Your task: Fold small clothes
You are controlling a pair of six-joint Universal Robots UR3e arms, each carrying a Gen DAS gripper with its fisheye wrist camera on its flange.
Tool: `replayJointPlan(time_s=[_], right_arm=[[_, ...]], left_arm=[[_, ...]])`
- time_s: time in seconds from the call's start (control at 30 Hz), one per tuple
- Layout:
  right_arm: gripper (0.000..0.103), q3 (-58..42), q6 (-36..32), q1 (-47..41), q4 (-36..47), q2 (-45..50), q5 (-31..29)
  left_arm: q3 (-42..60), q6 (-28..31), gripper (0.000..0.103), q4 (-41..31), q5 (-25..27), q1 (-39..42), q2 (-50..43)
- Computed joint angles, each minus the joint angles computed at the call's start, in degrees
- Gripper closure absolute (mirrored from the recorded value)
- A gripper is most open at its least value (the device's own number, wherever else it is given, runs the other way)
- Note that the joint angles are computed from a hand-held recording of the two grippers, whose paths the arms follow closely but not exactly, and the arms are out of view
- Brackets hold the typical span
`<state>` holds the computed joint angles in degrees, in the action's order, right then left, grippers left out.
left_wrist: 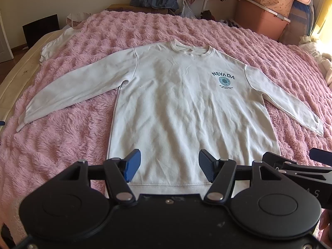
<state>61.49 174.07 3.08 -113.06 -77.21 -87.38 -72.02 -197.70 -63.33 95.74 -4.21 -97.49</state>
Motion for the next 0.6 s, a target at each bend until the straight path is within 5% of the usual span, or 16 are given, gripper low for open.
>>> replayJointPlan(time_s=[0.6], right_arm=[[0.000,0.0,0.0,-0.1,0.3,-0.1,0.1]], left_arm=[[0.4,-0.3,0.038,-0.6,-0.6,0.2,-0.4]])
